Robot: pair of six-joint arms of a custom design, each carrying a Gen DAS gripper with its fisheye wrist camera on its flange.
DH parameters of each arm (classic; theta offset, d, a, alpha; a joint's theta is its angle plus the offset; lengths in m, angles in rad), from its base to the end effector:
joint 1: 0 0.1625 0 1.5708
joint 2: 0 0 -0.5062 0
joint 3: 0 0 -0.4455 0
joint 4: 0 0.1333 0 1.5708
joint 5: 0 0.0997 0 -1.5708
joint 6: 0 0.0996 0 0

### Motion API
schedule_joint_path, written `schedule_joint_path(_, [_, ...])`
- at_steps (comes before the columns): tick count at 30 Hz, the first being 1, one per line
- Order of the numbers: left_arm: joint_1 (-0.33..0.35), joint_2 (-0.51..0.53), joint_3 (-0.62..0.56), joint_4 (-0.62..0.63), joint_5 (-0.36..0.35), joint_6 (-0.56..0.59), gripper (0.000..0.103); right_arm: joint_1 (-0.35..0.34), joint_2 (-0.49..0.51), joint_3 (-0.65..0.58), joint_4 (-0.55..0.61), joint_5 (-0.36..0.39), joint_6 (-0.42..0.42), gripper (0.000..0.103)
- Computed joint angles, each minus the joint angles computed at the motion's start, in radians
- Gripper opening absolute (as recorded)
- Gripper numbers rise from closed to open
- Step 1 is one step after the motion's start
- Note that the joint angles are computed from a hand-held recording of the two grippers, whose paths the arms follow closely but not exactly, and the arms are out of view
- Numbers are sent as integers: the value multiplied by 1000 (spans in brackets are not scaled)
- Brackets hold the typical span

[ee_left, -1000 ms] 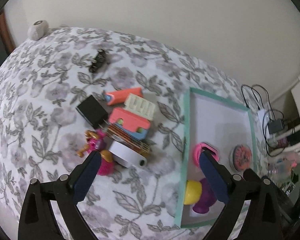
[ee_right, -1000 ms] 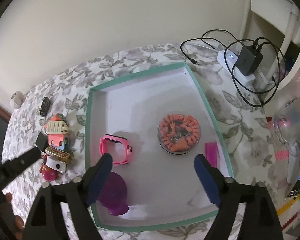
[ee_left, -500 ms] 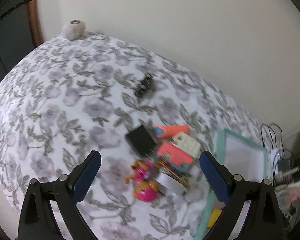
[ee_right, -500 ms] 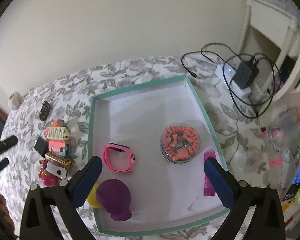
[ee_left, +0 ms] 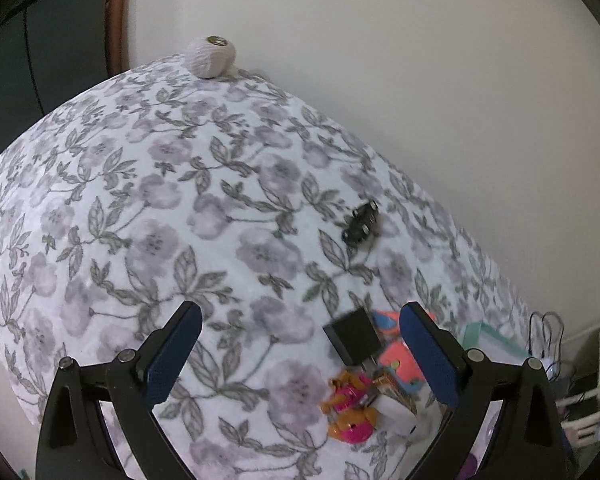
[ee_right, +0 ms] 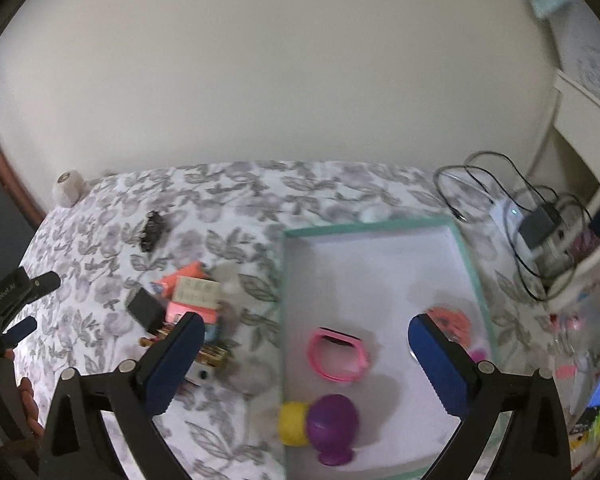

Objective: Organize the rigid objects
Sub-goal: 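Move both tools from the box over to the toy pile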

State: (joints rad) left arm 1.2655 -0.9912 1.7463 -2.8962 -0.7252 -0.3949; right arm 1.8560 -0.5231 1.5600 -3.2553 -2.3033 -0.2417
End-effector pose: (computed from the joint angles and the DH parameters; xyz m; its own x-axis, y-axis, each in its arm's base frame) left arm -0.0186 -0.7504 0.2789 -0.7934 -0.4805 -0.3737 -0.0566 0.6695 -0.7407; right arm 0.2861 -0.7388 0.0330 -0.7492 -0.0104 0.6622 -0.4158 0.7857 -0.4581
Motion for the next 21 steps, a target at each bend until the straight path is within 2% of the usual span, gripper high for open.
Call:
schedule_joint_path(7, [30,-14,-13,42,-27,-45,99,9,72,-71,70,66,16,103])
schedule_joint_path(15, [52,-5,-34,89,-29,-86,99,-15,124,-118,152,66,38,103])
schedule_joint_path(21, [58,24,-67,197,-36,-116,99,-35,149,-138,230,70,66,103])
